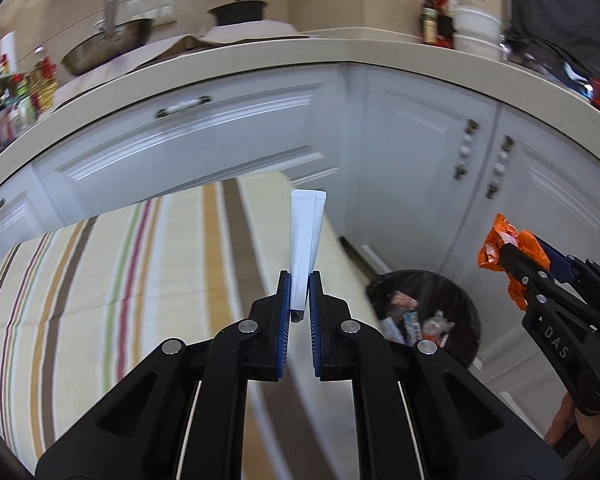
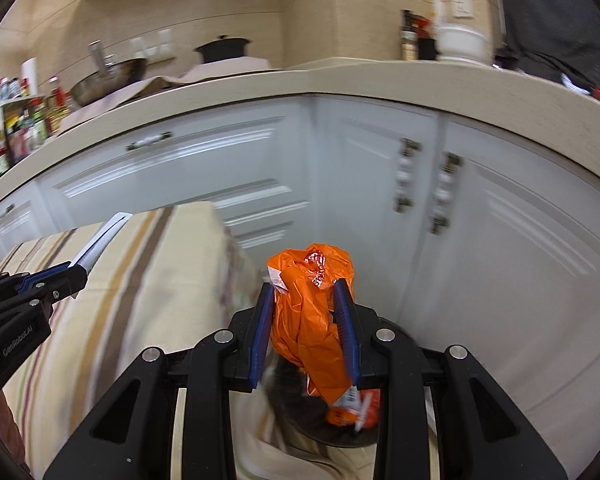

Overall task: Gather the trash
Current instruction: 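Carry the orange bag and paper strip to the bin and open both grippers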

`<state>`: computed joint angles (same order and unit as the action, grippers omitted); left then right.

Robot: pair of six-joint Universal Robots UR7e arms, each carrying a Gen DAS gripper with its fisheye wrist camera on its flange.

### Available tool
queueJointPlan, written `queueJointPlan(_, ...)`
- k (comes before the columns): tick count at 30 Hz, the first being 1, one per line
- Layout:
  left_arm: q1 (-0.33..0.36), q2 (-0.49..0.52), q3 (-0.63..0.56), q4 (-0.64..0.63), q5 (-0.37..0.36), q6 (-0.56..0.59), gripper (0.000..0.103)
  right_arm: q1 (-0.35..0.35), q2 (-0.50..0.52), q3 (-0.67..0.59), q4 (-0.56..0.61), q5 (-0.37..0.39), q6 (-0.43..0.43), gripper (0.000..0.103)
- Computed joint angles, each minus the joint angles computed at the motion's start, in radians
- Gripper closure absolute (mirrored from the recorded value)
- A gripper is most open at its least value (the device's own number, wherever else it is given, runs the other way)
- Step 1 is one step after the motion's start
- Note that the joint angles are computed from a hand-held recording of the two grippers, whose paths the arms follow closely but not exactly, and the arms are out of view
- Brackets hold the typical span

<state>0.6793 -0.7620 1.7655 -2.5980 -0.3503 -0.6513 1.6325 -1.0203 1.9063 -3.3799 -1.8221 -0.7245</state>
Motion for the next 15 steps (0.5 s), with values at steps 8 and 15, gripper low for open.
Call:
queueJointPlan(8, 0.011, 0.150, -0.141, -0.084, -0.081, 0.147, 0.094, -0.066, -0.025, -0.010, -0.011, -0.015, -0.005, 0.072)
queueJointPlan(15, 0.039, 0.262, -0.271, -0.074, -0.106, 0.209, 0.094, -0.111, -0.009, -0.045, 0.011, -0.006, 0.005, 0.072)
